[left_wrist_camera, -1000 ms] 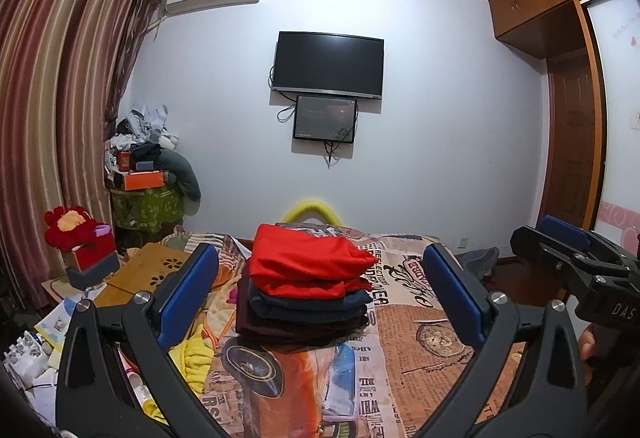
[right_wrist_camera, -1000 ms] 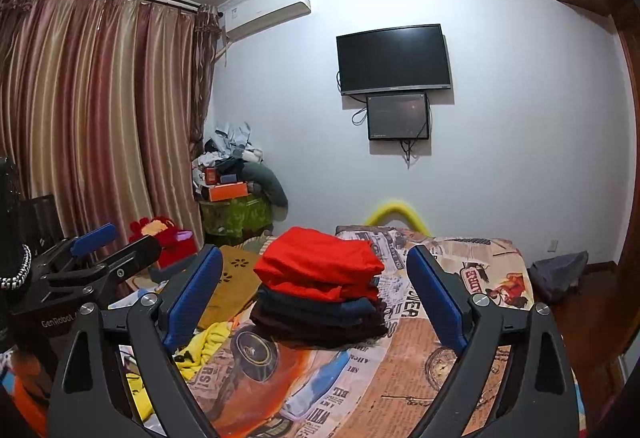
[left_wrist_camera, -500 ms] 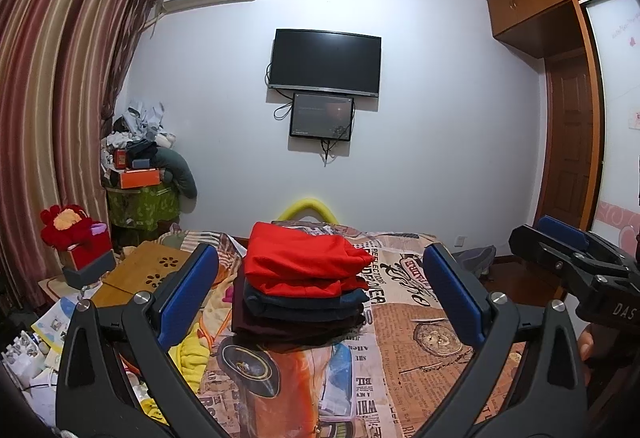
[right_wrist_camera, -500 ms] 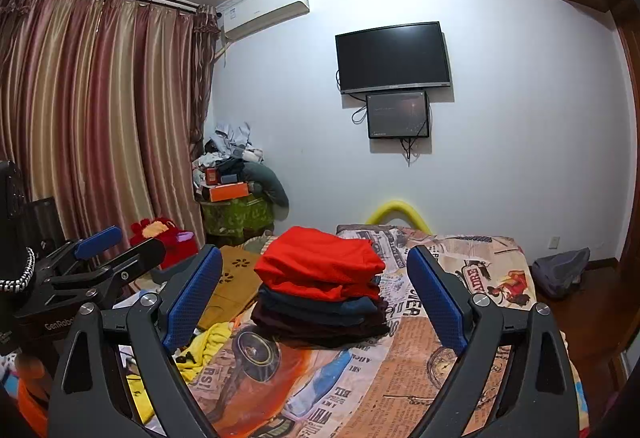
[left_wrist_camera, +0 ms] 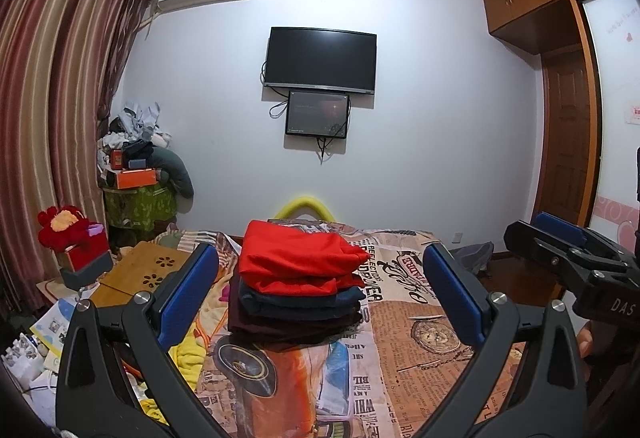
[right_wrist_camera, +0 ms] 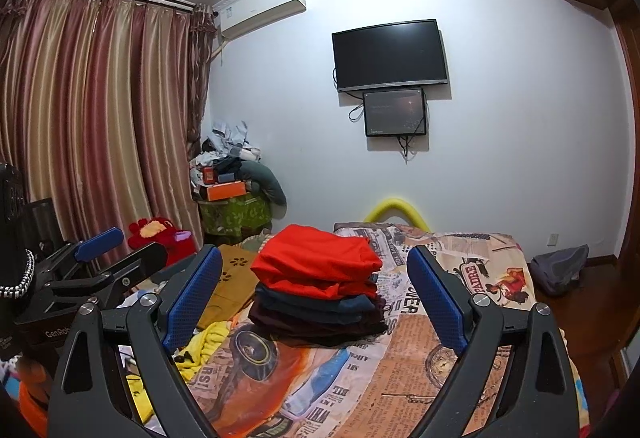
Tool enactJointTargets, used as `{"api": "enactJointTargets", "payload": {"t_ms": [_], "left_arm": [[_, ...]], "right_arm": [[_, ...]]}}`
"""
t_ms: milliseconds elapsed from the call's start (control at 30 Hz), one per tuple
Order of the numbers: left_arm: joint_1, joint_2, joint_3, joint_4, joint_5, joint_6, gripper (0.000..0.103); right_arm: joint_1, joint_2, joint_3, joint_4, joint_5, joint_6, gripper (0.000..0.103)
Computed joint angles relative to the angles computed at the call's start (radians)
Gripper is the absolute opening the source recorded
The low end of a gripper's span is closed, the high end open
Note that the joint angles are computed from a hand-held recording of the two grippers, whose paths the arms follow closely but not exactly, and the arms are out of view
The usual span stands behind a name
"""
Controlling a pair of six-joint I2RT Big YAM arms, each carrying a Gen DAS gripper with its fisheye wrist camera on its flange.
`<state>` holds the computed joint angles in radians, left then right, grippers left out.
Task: Fold large clothes
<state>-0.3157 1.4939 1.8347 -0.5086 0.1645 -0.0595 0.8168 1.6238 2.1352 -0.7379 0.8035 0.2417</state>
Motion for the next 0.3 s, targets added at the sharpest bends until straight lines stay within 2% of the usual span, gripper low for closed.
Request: {"api": "enactJointTargets", "payload": {"t_ms": [300], "left_arm": [[-0.001, 0.009, 0.009, -0.015, 0.006, -0.005, 0.103]], "right_arm": [[-0.005, 0.001, 0.006, -0.007, -0.008, 0.009, 0.092]]}}
